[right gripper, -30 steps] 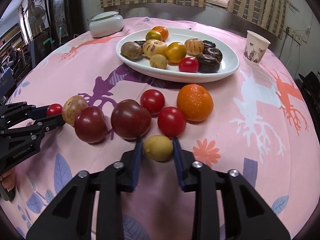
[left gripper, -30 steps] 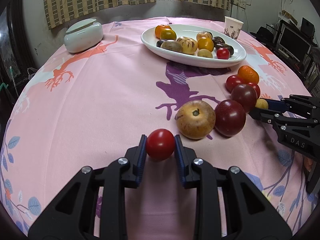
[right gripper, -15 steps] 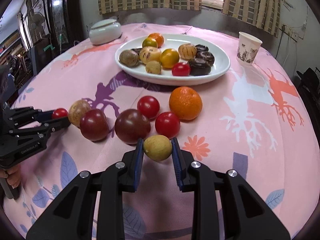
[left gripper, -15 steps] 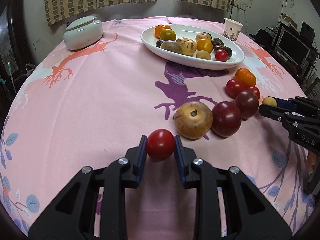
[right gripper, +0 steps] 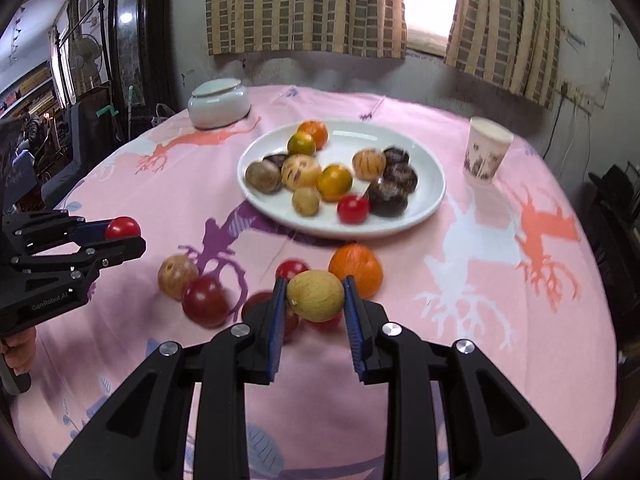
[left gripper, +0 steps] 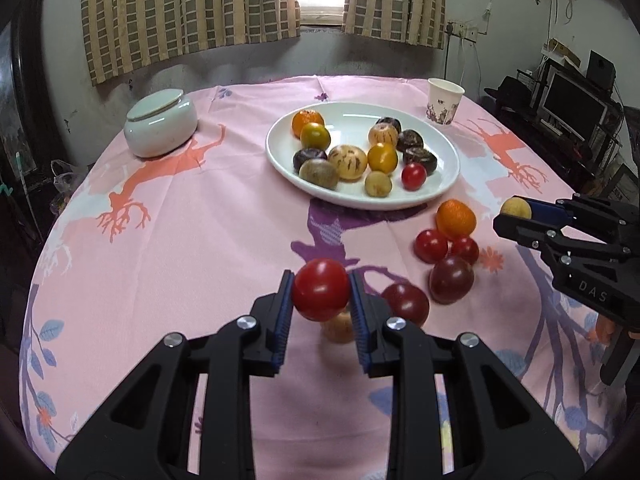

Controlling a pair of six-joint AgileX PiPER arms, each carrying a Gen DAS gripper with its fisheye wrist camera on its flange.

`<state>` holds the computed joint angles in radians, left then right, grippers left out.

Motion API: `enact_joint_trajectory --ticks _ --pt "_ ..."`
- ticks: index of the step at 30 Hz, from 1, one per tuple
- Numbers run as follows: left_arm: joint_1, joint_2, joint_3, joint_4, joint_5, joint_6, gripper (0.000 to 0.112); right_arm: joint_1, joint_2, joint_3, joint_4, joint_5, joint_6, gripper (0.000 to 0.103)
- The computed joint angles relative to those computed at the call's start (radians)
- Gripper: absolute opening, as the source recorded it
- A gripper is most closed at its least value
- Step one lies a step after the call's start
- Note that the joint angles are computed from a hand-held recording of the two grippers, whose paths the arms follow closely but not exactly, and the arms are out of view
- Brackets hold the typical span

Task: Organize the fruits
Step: 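Carry both fruits over the white plate and open both grippers to release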

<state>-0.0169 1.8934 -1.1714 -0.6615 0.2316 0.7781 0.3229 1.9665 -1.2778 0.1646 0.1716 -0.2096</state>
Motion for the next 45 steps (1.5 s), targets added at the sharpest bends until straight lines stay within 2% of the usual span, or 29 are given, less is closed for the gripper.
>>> enact_joint_trajectory --ticks 3,9,14,18,20,22,24,26,28,30,31,33,35,36,41,45 --pt "-0.022 0.052 -0.118 0.181 0.047 -0.214 0.027 -0.01 0.011 -0.053 -0.05 0.017 0.033 0.028" --pt "-0.067 0.179 -0.354 0.422 0.139 -0.487 0.027 -0.032 0.056 -0.155 -0.016 0.04 -0.024 0.028" --pt "-0.103 0.347 -0.663 0.56 0.287 -0.651 0.027 -0.046 0.155 -0.317 -0.027 0.099 -0.004 0.028" --pt "-0.125 0.496 -0.925 0.634 0.418 -0.742 0.027 -0.065 0.273 -0.498 -0.006 0.176 0.022 0.028" --pt "-0.134 0.552 -1.021 0.667 0.454 -0.775 0.027 -0.083 0.335 -0.597 0.057 0.221 0.002 0.028" --pt "-0.141 0.592 -1.086 0.695 0.479 -0.791 0.027 -0.101 0.402 -0.716 0.114 0.303 -0.012 0.028" --pt "-0.141 0.642 -1.173 0.695 0.524 -0.798 0.027 -0.106 0.457 -0.812 0.105 0.363 0.031 0.028" --pt "-0.139 0.676 -1.232 0.691 0.548 -0.814 0.028 -0.12 0.501 -0.89 0.168 0.422 0.009 0.029" --pt "-0.137 0.684 -1.244 0.694 0.547 -0.833 0.029 -0.13 0.52 -0.918 0.218 0.445 -0.004 0.031" --pt "-0.137 0.67 -1.219 0.694 0.531 -0.833 0.049 -0.133 0.516 -0.903 0.247 0.435 -0.026 0.032" --pt "-0.141 0.643 -1.168 0.723 0.495 -0.854 0.063 -0.13 0.507 -0.885 0.235 0.422 -0.022 0.032" --pt "-0.144 0.59 -1.07 0.749 0.425 -0.867 0.064 -0.127 0.489 -0.851 0.214 0.405 -0.015 0.032" --pt "-0.143 0.55 -1.008 0.757 0.392 -0.861 0.072 -0.129 0.464 -0.806 0.219 0.389 -0.027 0.032" --pt "-0.143 0.527 -0.968 0.772 0.366 -0.875 0.072 -0.128 0.448 -0.778 0.217 0.375 -0.032 0.032" --pt "-0.131 0.461 -0.869 0.768 0.355 -0.885 0.073 -0.131 0.369 -0.64 0.259 0.32 -0.09 0.032" --pt "-0.123 0.393 -0.751 0.769 0.31 -0.889 0.075 -0.126 0.302 -0.531 0.277 0.279 -0.122 0.034"
